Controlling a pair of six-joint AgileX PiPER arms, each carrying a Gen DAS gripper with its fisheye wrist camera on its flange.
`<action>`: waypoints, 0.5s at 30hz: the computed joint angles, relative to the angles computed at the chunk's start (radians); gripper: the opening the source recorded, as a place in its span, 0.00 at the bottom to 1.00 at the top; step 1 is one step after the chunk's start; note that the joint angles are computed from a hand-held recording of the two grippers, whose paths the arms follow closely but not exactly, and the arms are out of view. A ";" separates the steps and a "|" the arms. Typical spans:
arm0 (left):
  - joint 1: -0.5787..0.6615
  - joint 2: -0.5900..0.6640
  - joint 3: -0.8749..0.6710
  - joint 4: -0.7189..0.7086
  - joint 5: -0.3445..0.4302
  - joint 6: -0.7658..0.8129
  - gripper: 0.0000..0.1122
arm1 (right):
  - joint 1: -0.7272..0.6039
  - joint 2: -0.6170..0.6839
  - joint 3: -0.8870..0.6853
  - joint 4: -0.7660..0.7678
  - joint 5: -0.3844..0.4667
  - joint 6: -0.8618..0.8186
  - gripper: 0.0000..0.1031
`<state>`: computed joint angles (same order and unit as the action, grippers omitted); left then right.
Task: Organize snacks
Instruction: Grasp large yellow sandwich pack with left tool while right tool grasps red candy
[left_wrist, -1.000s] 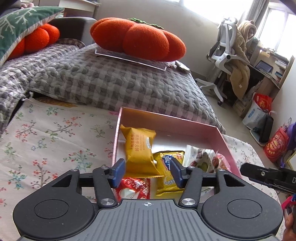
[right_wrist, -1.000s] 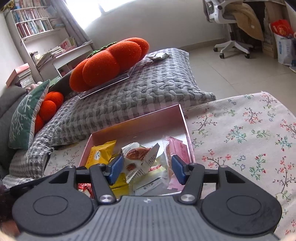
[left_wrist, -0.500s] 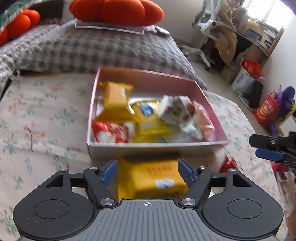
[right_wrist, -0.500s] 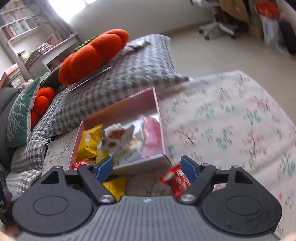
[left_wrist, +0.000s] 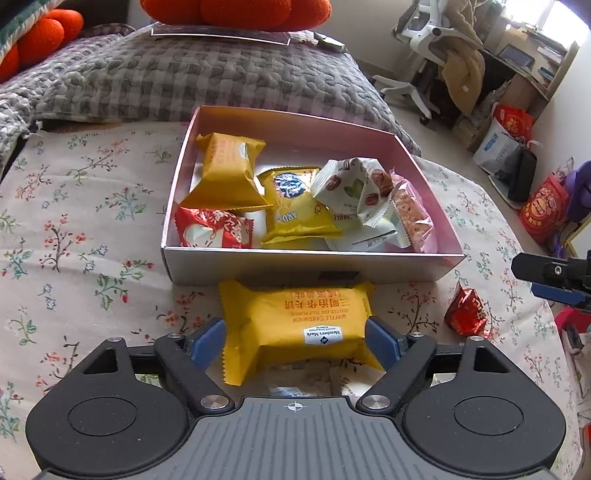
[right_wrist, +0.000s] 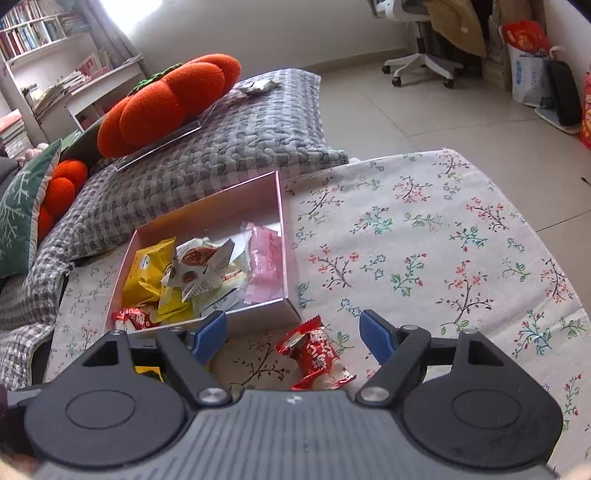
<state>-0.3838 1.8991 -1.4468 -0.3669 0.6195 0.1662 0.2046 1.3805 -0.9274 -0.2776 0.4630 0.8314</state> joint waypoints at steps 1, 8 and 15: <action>-0.007 0.005 0.001 0.001 -0.008 -0.003 0.78 | 0.000 0.005 -0.003 0.009 0.000 -0.008 0.72; -0.065 0.049 -0.013 0.116 -0.074 -0.091 0.85 | 0.003 0.038 -0.023 0.037 0.030 -0.060 0.70; -0.073 0.052 0.009 0.131 -0.117 -0.094 0.87 | 0.015 0.065 -0.038 -0.016 0.069 -0.037 0.65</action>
